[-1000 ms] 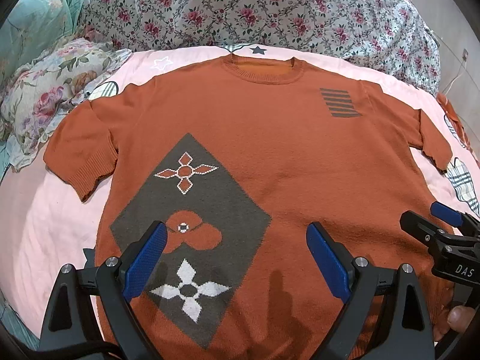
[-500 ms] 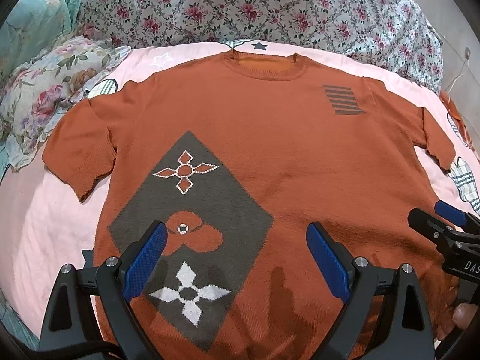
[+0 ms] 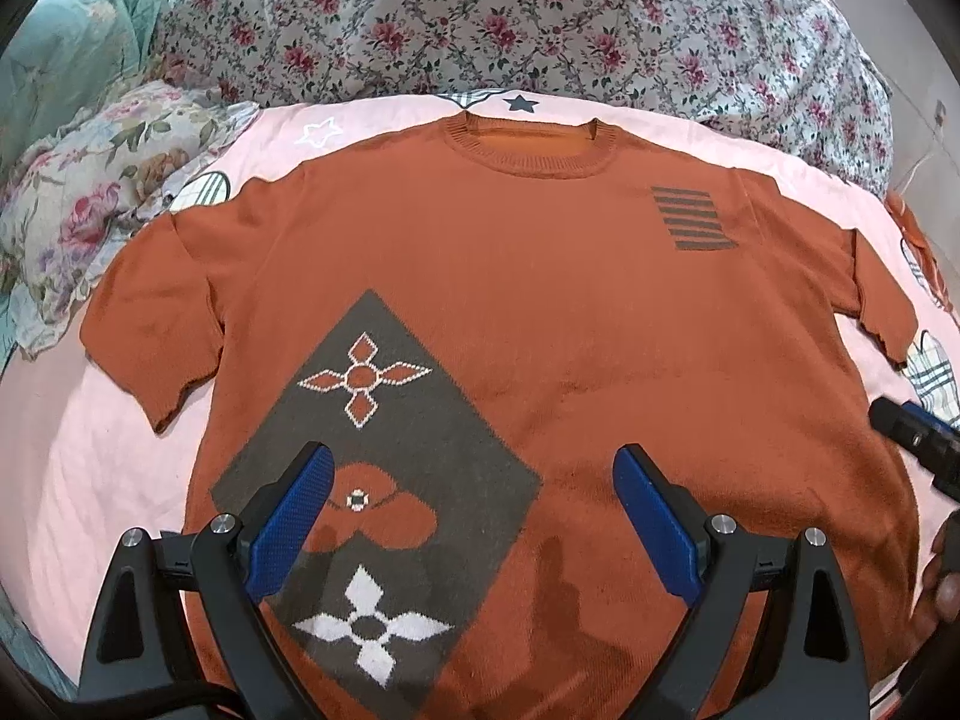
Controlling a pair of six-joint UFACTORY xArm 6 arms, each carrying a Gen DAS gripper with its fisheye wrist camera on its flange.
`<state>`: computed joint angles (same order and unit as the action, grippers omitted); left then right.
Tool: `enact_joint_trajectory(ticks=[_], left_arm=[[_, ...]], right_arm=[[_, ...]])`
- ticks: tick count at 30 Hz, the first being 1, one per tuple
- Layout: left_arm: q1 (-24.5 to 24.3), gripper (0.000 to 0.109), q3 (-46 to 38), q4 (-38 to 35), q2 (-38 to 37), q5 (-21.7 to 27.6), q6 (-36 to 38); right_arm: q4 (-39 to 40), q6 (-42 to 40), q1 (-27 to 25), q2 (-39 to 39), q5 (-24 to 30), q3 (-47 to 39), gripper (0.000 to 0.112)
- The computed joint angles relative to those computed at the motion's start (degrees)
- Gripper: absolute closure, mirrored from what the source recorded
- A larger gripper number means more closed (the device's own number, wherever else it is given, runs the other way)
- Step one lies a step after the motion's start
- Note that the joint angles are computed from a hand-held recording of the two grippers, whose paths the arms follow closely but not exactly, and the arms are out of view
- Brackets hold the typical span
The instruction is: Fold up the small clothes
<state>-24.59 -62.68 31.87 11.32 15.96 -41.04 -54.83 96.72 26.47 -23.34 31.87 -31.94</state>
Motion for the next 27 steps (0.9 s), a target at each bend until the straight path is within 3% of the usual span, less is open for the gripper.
enact_joint_trajectory(ticks=[14,19,21,24,27], left_arm=[[-0.8,0.014,-2.0,-3.5,1.8,-0.1,3.8],[-0.7,0.014,-2.6,-4.5,2.4,-0.1,4.8],[-0.6,0.014,-3.2,-4.7,3.1,0.1,4.9],[-0.6,0.014,-4.3,-5.5,4.3,0.4,5.6],[-0.5,0.014,-5.7,-6.7,5.7,0.9,6.8]], right_arm=[[1.6,-2.9,-4.3,-7.8,3.0,4.5,0.013],[3.0,-7.6,-10.2,-8.4,3.6,4.9,0.027],[4.2,-10.9,-14.5,-7.1,1.2,4.9,0.043],[7.4,-17.2,-19.9,-2.4,-2.9,3.4,0.047],[7.5,-20.4,-22.1,1.9,-3.9,1.4,0.047]])
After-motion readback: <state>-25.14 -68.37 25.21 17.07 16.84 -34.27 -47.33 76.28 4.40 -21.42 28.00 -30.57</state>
